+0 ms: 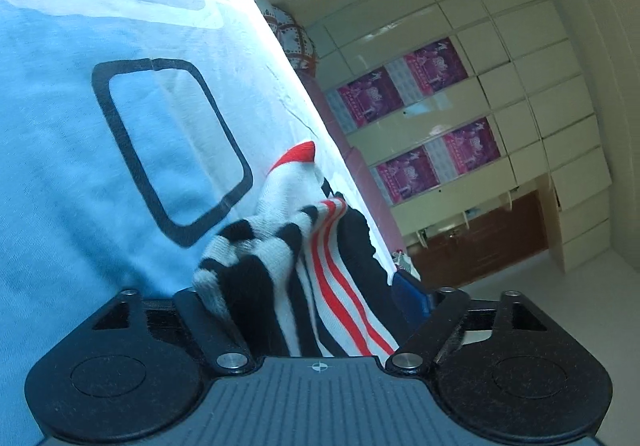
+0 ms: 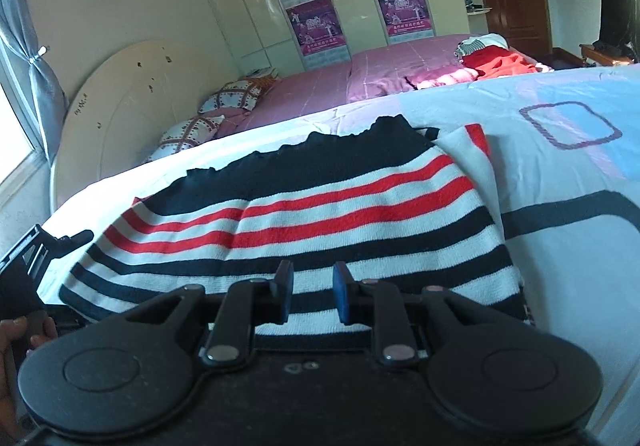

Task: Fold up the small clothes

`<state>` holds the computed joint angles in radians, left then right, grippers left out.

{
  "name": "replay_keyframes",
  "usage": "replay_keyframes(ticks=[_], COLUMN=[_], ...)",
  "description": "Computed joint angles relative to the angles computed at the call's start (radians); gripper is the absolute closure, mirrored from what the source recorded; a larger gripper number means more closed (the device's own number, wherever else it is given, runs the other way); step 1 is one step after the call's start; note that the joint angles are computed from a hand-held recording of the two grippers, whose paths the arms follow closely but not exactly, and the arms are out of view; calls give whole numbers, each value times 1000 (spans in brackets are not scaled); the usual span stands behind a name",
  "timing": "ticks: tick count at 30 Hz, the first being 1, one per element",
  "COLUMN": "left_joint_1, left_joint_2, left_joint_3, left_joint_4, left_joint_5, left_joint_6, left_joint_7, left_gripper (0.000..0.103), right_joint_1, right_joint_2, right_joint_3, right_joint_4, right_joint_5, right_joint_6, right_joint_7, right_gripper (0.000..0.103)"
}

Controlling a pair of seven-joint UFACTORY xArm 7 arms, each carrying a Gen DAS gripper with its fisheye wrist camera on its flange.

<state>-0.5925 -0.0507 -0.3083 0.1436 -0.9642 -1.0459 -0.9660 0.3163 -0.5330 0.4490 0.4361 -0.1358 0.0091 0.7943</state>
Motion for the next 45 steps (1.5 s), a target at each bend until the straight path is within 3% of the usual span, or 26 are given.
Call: replay_keyframes(ticks=[4,5,7,9,11,15,20,23,24,26,29,32,36,39,45], left_joint_1=[-7,-10,13,40,92,65,118,160,167,182,193,203,225,243,276], left_joint_2=[76,91,142,136,157,237,222,226,229,228,252,284,302,311,313], left_joint_3=[-1,2,30,52,48,86,104,126,127,131,132,135,143,150,159], left_joint_4=[26,20,-9,-37,-64,-72,-74,-75,-75,-72,-79,-85,-88,-84,-87], left_joint_5=[-54,-56,46,134,229,267,364,445,455,479,494,513,559,593,647], left_joint_6=[-42,-48,-130,-144,-228,-317,-301,-311,-316,-313,-345,-384,-411,-415,-423], left_joint_7=[14,-6,-127,-201,-303,-318,-272,-264,-261,-251,-253,-262,-263,-259,-251], left_gripper=[62,76,78,83,84,85,84,84,84,84,84,84,84,84,84], right_joint_1=[-61,-68,-72,-82,-102,-159,-258,-262,-226,-236,-208,-159,-92,-80,-1], right_joint_2=[-36,-44,-46,-34,-17,87,272,364,397,423,440,465,475,485,499], right_joint_3=[77,89,108,127,150,202,293,320,292,317,318,300,234,220,166], right_joint_4=[34,42,62,95,134,239,367,427,438,452,469,511,518,515,531], right_joint_5=[-16,-20,-38,-71,-109,-223,-417,-470,-488,-634,-739,-730,-710,-745,-798], right_joint_6=[72,92,132,176,204,242,259,308,324,351,405,485,477,476,530], right_joint_7=[63,83,111,125,151,171,272,286,294,380,446,409,426,523,615], right_gripper=[79,79,79,79,79,81,87,91,92,93,93,93,97,97,97])
